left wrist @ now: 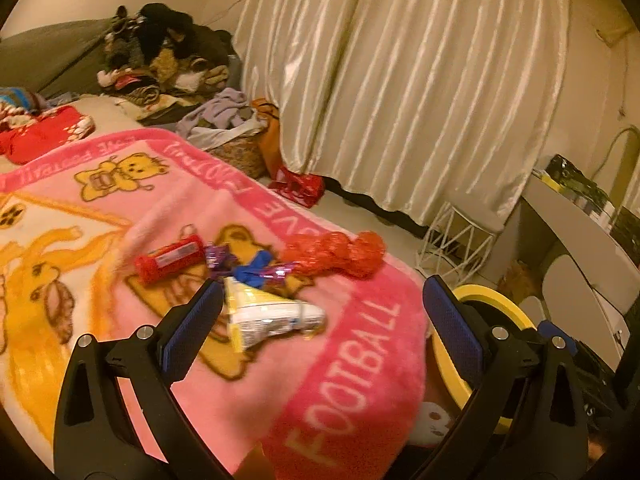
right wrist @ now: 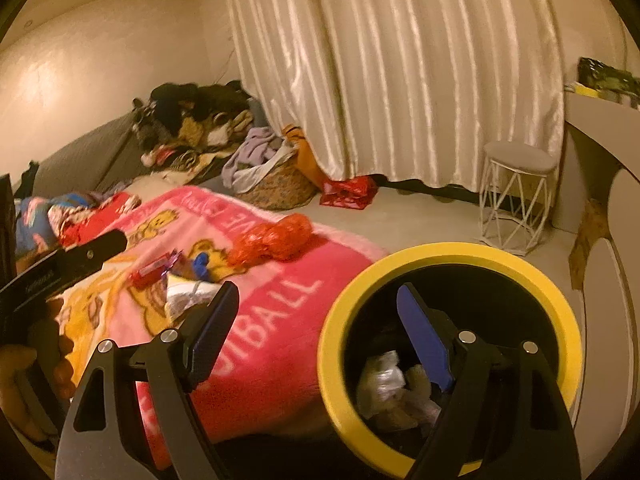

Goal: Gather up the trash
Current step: 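Move both tools back toward the candy wrappers on the blanket, then grasp a purple candy wrapper with the left tool while the right tool grasps a pink wrapper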

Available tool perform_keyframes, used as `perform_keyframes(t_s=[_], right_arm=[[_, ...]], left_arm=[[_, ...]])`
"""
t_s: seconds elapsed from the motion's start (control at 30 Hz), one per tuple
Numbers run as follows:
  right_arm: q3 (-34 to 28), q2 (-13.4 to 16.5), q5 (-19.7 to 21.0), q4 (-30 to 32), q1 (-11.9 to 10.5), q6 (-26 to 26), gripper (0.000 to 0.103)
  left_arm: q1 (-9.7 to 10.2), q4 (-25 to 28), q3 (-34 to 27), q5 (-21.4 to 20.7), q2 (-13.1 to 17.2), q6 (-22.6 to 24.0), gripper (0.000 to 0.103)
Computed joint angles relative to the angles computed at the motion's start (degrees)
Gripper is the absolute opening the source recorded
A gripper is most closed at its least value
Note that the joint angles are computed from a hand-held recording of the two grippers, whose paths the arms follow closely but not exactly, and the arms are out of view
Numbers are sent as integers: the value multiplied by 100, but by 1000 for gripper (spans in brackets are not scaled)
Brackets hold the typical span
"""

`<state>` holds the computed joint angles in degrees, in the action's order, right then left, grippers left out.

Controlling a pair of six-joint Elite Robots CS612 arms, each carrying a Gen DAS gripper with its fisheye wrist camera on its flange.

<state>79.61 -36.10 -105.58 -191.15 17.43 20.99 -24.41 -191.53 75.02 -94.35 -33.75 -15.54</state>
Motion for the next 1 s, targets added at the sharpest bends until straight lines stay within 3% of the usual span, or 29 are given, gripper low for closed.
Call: perform_keyframes(t_s=[0.37, 0.57, 0.83, 1.0], right_arm=[[-661, 289, 416, 459, 115, -394, 79], [-1062, 468, 566, 712, 160, -556, 79], [-1660, 731, 863, 1035, 178, -740, 79], [-2101, 943, 1199, 1258, 165, -706, 78]], left_arm=[[222, 172, -78, 367, 56, -287, 92], [339, 524, -187, 512, 107, -386, 91], [490, 1153, -584, 96, 303, -315, 45], [528, 1638, -917, -212, 458, -140, 28]])
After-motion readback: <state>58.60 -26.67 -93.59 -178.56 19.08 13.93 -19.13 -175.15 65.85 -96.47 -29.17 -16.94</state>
